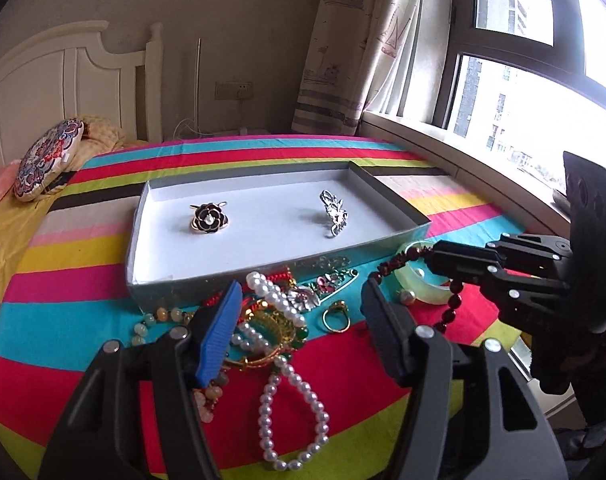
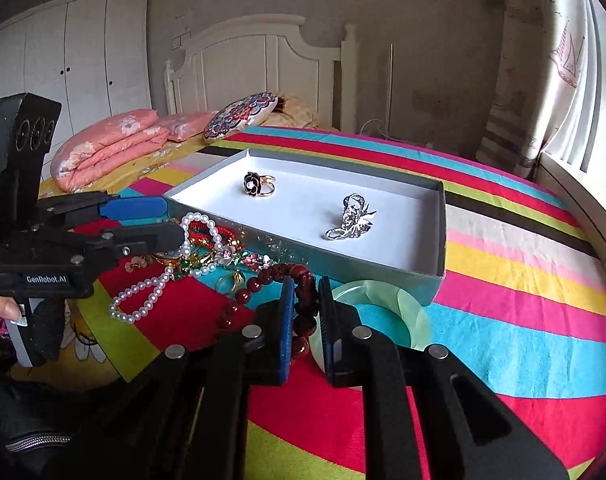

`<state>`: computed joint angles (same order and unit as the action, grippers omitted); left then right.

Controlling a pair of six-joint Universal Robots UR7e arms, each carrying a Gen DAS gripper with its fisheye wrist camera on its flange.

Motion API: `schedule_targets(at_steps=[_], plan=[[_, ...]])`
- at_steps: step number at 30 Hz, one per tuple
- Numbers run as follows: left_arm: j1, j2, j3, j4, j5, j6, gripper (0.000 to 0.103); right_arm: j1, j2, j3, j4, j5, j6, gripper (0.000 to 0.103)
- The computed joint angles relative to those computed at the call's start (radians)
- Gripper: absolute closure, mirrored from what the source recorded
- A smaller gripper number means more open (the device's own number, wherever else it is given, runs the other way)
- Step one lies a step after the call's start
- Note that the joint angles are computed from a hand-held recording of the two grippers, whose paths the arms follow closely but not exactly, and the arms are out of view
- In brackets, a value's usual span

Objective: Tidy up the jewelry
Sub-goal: 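Grasp the dark red bead bracelet with the right tool, then grasp the gold bangle with the left tool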

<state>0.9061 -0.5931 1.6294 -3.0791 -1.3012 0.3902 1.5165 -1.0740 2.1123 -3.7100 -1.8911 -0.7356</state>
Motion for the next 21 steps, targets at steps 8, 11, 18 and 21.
schedule_targets(at_steps=[8,11,18,21], plan=[[0.052,-0.056,0.032,0.021,-0.005,-0.087,0.042,0.000,-0.021,0.019,-0.027,0.034,0.012,0.090],[0.073,-0.060,0.018,0.069,-0.020,-0.136,0.059,-0.002,-0.016,0.016,-0.024,0.034,0.021,0.090],[0.091,-0.031,-0.045,0.152,-0.073,-0.205,0.080,0.000,-0.016,0.015,-0.018,0.031,0.028,0.090],[0.085,-0.032,-0.039,0.126,-0.093,-0.202,0.091,-0.002,-0.019,0.019,-0.028,0.033,0.031,0.090]])
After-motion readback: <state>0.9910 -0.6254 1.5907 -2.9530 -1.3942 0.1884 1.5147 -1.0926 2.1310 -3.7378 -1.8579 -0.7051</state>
